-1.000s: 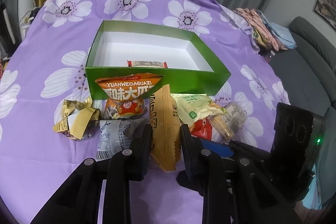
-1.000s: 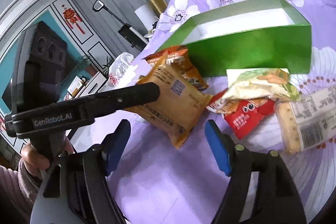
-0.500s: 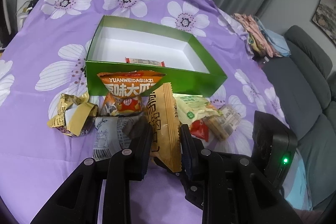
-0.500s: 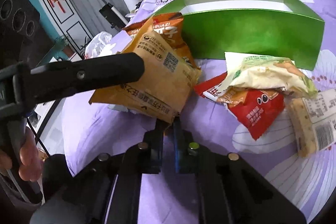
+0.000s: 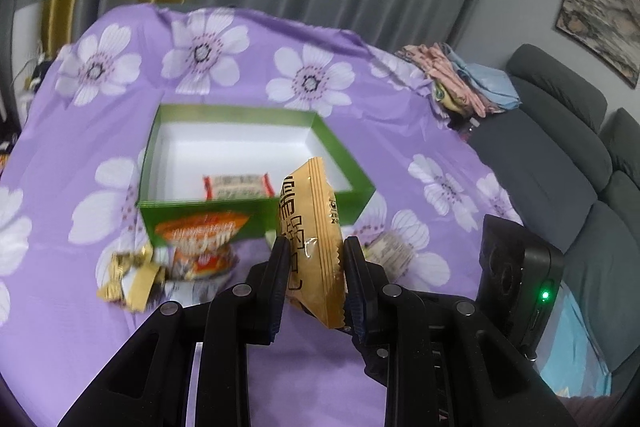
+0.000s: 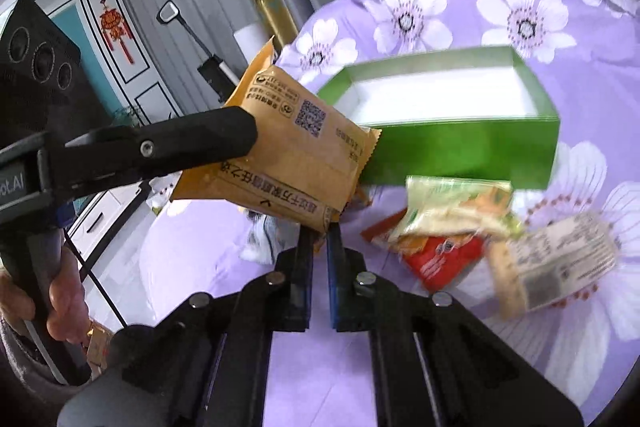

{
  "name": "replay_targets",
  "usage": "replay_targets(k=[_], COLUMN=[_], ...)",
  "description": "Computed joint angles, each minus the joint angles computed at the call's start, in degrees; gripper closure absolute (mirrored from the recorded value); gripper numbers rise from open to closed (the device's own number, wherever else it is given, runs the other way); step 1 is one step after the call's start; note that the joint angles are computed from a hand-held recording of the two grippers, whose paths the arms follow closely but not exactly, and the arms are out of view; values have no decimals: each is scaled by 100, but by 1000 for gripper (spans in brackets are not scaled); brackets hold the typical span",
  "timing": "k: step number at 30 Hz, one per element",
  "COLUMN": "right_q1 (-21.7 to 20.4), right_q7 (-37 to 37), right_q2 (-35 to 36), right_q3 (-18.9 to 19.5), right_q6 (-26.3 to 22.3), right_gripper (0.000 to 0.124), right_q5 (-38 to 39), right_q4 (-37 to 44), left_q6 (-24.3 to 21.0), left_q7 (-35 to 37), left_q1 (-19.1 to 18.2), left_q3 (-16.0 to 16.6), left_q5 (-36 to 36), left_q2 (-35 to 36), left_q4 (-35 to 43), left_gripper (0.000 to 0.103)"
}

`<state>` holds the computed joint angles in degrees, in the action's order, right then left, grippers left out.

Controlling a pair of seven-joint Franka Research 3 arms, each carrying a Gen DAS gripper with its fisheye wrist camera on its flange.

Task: Organize snacks
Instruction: 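Lift the cake packet into the green box and open the right gripper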

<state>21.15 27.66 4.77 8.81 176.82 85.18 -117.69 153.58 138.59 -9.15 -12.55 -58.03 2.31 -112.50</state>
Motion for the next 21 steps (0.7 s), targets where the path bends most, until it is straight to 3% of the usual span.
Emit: replay_targets(k=[5, 8, 14, 18, 21], right_q1=[-71, -132, -288, -100, -74], right_q7=[-387, -190, 1538, 2953, 3615], right_q2=[139, 287, 805, 1217, 1444], right_q3=[-51, -90, -265, -722, -885], right_q6=[147, 233, 78, -247, -462], right_gripper=[117, 117, 117, 117, 116], right_q5=[308, -7, -1917, -3431, -4071], right_q4=[363, 605, 1062, 1411, 1641], left_q6=[136, 109, -208, -463, -622], left_q7=[-1, -97, -874, -1515, -1889], left_q1=[-36, 22, 253, 329, 387], left_q3=[-99, -187, -401, -470, -541], left_q5=[281, 467, 1202, 1772, 2131], left_q2=[299, 639, 1598, 2208, 2576], left_q4=[504, 995, 2203, 2915, 3331], left_gripper=[76, 76, 76, 76, 76])
